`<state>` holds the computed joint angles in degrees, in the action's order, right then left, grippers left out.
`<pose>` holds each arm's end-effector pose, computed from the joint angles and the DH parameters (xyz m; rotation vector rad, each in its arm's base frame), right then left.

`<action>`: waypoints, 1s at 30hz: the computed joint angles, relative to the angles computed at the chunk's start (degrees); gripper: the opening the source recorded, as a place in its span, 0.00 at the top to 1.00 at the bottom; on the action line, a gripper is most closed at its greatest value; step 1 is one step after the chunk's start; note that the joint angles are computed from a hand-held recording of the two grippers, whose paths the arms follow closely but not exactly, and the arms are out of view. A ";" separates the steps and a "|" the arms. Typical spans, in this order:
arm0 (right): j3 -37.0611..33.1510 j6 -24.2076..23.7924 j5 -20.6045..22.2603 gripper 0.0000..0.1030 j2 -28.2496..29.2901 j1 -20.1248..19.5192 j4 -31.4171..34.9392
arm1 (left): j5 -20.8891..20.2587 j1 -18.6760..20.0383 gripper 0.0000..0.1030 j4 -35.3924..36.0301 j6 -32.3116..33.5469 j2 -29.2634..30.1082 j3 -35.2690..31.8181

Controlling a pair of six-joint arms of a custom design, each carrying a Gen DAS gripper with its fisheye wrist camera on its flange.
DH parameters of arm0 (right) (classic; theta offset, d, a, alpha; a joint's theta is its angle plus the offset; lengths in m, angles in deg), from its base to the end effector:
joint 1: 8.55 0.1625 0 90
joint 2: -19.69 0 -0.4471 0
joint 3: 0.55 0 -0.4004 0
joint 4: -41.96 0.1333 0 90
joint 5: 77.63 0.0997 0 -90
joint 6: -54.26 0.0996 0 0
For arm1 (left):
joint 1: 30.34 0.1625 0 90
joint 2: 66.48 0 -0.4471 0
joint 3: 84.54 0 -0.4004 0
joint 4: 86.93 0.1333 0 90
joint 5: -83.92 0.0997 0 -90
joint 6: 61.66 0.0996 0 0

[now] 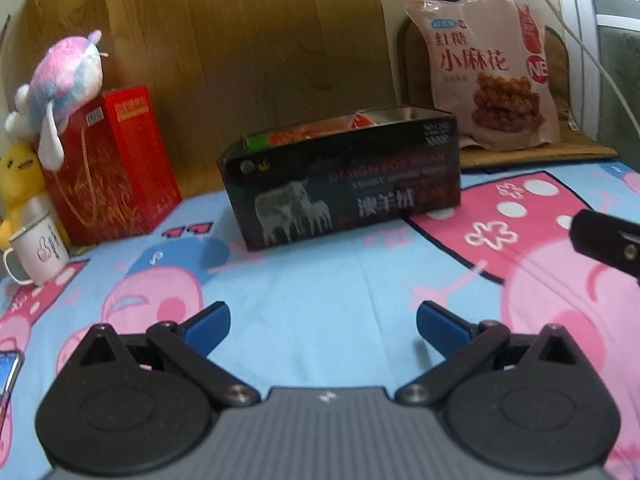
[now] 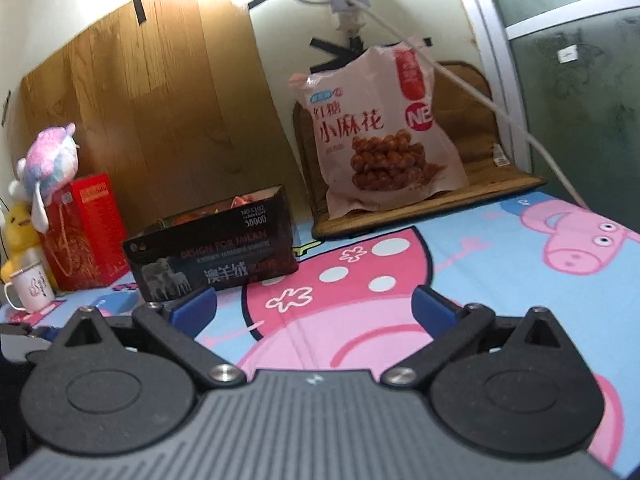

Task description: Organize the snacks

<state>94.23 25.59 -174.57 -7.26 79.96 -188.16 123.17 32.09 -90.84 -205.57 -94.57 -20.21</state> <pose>0.1037 -0.6771 0.0592 0.4324 -2.2131 1.5532 -0.1455 -0.7332 0.0184 0.6099 1.9708 -1.0256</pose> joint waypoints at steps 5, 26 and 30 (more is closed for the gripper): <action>-2.37 0.03 0.15 0.00 1.79 0.71 -0.90 | 1.20 0.57 0.00 4.14 -4.57 0.52 -2.16; -0.75 8.69 4.95 0.00 1.51 -0.96 -3.99 | 0.09 0.33 0.00 1.42 -4.44 -0.16 -0.23; -0.69 8.59 4.94 0.00 1.46 -0.98 -3.74 | -0.10 0.31 0.00 2.15 -4.71 0.10 -0.73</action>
<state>93.55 34.18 -169.63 -5.81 78.99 -191.90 123.07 32.40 -88.69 -210.28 -94.47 -20.94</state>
